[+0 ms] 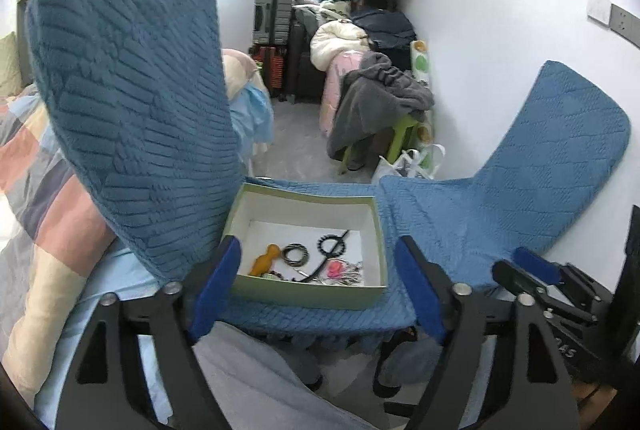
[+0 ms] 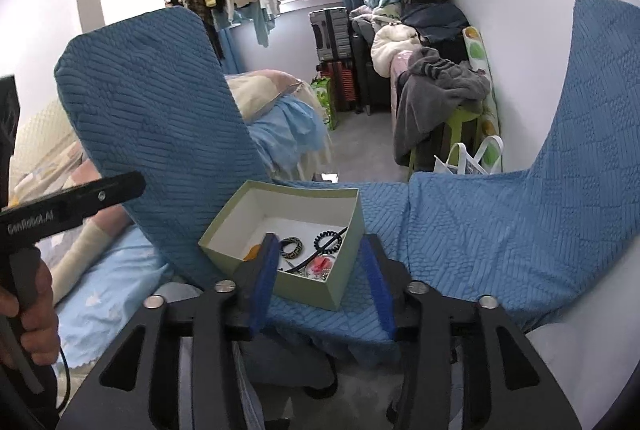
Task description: Organize jewelry
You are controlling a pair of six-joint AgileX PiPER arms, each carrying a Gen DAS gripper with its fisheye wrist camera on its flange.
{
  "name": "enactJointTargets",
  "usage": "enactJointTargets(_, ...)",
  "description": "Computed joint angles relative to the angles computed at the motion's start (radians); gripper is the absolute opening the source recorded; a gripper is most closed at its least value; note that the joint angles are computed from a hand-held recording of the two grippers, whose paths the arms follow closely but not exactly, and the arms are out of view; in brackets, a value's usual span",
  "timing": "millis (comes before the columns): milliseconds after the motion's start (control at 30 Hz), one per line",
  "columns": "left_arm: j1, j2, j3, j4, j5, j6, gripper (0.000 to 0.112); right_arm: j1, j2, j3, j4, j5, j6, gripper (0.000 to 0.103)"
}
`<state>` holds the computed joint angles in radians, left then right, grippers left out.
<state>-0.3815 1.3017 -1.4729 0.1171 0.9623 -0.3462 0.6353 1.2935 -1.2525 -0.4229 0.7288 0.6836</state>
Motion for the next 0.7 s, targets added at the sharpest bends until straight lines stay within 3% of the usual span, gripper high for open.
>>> enactJointTargets(67, 0.012, 0.004, 0.007, -0.010, 0.003, 0.001, 0.083, 0.007, 0.002, 0.001, -0.029, 0.005, 0.027, 0.071)
enactJointTargets(167, 0.018, 0.011, 0.013, 0.005, 0.017, -0.022, 0.084, 0.021, 0.002, 0.003, -0.094, 0.014, 0.074, 0.083)
enactJointTargets(333, -0.004, 0.012, 0.029, 0.062, 0.028, -0.065, 0.094, 0.002, 0.012, -0.003, -0.070, 0.019, 0.051, 0.103)
enactJointTargets(433, -0.010, 0.011, 0.032, 0.076, 0.024, -0.077, 0.101, -0.003, 0.017, -0.003, -0.074, 0.026, 0.054, 0.103)
enactJointTargets(700, -0.017, 0.022, 0.026, 0.088, 0.037, -0.076, 0.102, -0.018, 0.021, -0.005, -0.067, 0.030, 0.057, 0.103)
